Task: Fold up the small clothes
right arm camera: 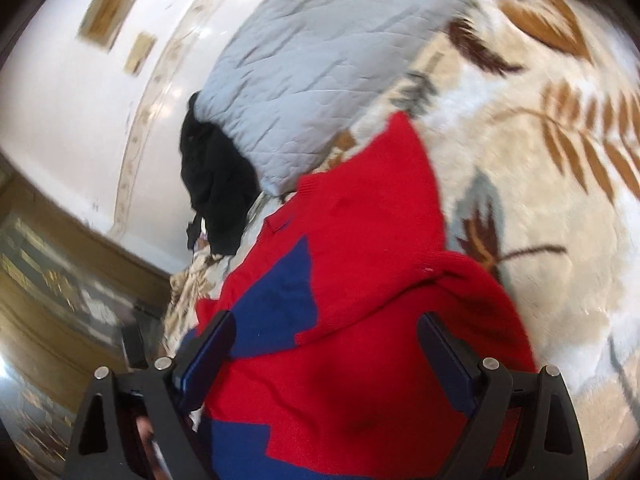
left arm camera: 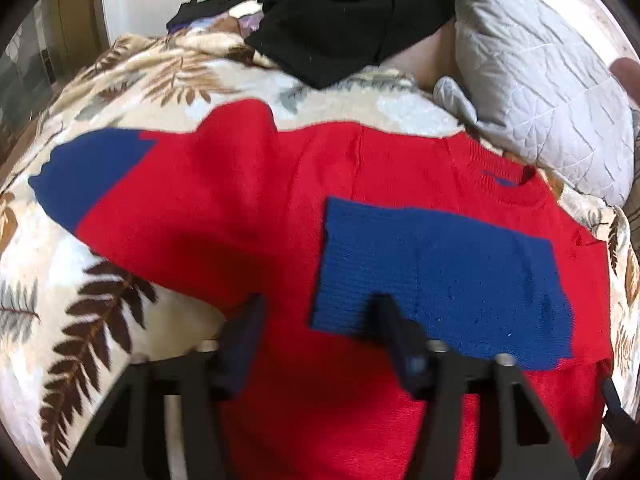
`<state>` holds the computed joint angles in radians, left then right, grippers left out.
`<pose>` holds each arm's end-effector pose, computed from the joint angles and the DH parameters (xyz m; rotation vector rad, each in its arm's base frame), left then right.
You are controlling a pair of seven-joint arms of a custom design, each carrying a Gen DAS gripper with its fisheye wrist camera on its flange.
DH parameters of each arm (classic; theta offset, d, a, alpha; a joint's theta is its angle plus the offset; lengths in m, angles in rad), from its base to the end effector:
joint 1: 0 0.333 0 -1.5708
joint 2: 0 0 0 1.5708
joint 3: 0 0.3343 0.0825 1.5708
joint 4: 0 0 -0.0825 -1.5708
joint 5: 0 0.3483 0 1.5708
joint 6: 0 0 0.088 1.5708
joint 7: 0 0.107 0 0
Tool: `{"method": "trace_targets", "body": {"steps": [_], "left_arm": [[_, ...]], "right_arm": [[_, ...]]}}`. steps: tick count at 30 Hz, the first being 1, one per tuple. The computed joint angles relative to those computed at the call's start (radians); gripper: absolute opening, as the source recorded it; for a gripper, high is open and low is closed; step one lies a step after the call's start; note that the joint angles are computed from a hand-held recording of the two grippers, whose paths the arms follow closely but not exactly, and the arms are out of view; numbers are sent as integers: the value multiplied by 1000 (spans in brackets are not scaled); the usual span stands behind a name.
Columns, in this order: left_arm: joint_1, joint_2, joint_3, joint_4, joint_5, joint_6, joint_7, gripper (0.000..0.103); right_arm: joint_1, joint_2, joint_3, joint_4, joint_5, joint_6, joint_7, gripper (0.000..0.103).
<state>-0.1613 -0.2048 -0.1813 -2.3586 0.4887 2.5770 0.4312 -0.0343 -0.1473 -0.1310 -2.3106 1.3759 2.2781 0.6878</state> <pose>0.4411 -0.1701 0.4892 -2.2701 1.4539 -0.5330 0.4753 -0.0572 0.4695 -1.3003 1.6096 0.2267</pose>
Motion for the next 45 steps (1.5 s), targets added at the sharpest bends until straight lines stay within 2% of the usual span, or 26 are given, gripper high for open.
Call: {"method": "trace_targets", "body": {"steps": [1, 2, 4, 7, 9, 11, 12, 13, 14, 15, 18, 20, 21, 23, 24, 25, 26, 29, 31, 32, 34, 38, 41, 43, 44, 45], "left_arm": [[-1, -5, 8, -6, -9, 16, 14, 34], [1, -7, 12, -10, -13, 25, 22, 31], [3, -5, 24, -19, -25, 47, 51, 31], [10, -17, 22, -44, -18, 77, 66, 31], [15, -22, 16, -52, -2, 84, 61, 31], [17, -21, 15, -55, 3, 92, 59, 31], [17, -23, 13, -56, 5, 88, 61, 32], [17, -21, 11, -52, 10, 83, 65, 34], [12, -20, 13, -49, 4, 79, 81, 35], [8, -21, 17, -49, -4, 82, 94, 37], [8, -36, 25, -71, -13, 129, 115, 40], [5, -30, 29, -76, -16, 140, 140, 46], [0, -28, 34, -81, -24, 151, 161, 49], [-5, -40, 38, -88, -33, 154, 196, 50], [-11, -56, 47, -99, -57, 160, 215, 50], [-7, -75, 50, -111, -64, 173, 212, 50], [-1, -99, 55, -131, -66, 198, 205, 50], [24, -220, 99, -234, -83, 305, 185, 64], [95, -314, 118, -311, -69, 361, 128, 75], [124, -345, 134, -338, -70, 372, 106, 76], [169, -382, 215, -390, -96, 416, 80, 76], [153, -339, 415, -410, -211, 478, 114, 76], [101, -282, 530, -375, -290, 486, 188, 75], [27, -256, 618, -359, -346, 494, 260, 75], [-5, -246, 655, -352, -377, 478, 284, 71], [-2, -234, 658, -347, -407, 465, 291, 45]], "right_arm": [[-3, -1, -6, 4, 7, -8, 8, 94], [-7, 0, -10, 12, 11, -14, 18, 94], [-9, 6, -4, 37, -13, 8, 36, 94], [0, 39, 25, 100, -93, 141, 70, 94], [8, 127, 44, 191, -277, 184, 177, 94], [11, 201, 49, 264, -419, 128, 246, 93], [4, 239, 70, 300, -523, 89, 292, 85], [33, 244, 61, 308, -623, 105, 316, 66], [57, 232, 58, 297, -707, 143, 321, 42], [47, 226, 68, 306, -723, 126, 326, 12], [41, 218, 58, 297, -763, 202, 396, 12], [32, 239, 58, 300, -755, 172, 398, 13], [31, 228, 63, 273, -727, 211, 372, 18], [26, 199, 62, 240, -677, 247, 393, 36], [23, 181, 62, 225, -634, 263, 378, 63], [24, 155, 65, 202, -586, 287, 341, 73], [27, 133, 67, 187, -553, 309, 313, 73], [55, 42, 65, 120, -382, 356, 170, 73], [83, -23, 58, 63, -289, 342, 56, 73], [96, -44, 58, 39, -268, 341, 20, 73], [120, -89, 62, -24, -242, 338, -32, 73], [160, -125, 80, -117, -235, 364, -93, 73], [177, -130, 90, -152, -261, 380, -109, 73], [189, -127, 87, -154, -257, 383, -123, 73], [189, -124, 81, -150, -255, 372, -118, 73], [188, -119, 76, -149, -250, 367, -114, 73]]}}
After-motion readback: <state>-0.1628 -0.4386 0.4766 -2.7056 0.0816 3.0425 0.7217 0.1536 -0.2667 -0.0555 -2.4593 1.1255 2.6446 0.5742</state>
